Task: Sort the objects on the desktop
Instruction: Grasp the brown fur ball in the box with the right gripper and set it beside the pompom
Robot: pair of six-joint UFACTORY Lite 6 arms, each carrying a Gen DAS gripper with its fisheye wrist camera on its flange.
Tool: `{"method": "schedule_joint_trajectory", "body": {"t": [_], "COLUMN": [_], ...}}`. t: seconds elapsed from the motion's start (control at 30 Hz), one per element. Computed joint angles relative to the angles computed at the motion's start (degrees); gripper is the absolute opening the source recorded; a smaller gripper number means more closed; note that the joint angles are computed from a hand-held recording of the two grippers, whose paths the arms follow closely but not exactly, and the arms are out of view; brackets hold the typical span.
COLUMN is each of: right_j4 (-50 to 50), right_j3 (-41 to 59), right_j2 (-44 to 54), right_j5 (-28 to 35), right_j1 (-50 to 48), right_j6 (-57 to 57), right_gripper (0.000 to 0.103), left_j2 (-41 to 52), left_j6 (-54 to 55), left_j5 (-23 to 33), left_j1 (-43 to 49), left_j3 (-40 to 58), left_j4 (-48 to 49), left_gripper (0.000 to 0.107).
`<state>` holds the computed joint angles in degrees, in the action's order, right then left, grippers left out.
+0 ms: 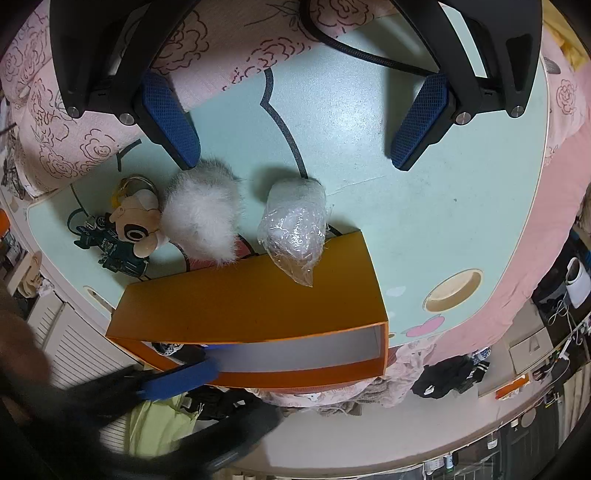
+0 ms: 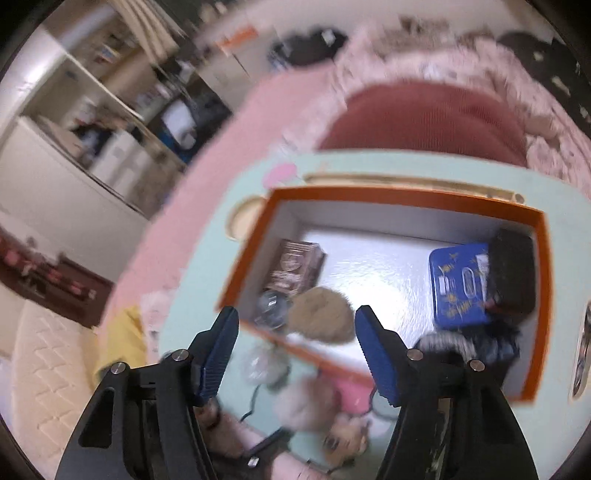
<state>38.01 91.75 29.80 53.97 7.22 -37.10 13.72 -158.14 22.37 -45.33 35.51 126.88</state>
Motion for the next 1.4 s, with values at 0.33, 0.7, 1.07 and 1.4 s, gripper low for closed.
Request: {"method": "schedule_joint_trajectory", "body": {"t": [0.33, 0.7, 1.07, 1.4], "right_j4": [-16.16, 8.78, 19.71, 39.19], "right_j3": [8.64, -14.09, -40.39, -67.45], "right_j2": [11.17, -12.36, -27.05, -46.27], "right_j5": [-1.99, -4.72, -7.93, -14.81], "right_j1": [6.29, -6.48, -18.05, -33.29], "right_j6": [12.62, -13.28, -35.11, -73.43], "right_gripper": [0.041, 0.04, 0.047, 0.081], "left_j2": [-0.48, -0.49, -0.51, -0.45], "left_j6": [-0.82, -0.98, -1.63, -1.5], "left_j5": [0.08, 0.44, 0.62, 0.65], "left_j1": [0.1, -0.41, -0.44, -0.64], "left_j3": [-0.4, -0.6, -0.88, -0.8], "left_j4": [0.78, 0.46, 1.06, 0.8], "left_gripper": [0.103, 0.103, 0.103, 0.103]}}
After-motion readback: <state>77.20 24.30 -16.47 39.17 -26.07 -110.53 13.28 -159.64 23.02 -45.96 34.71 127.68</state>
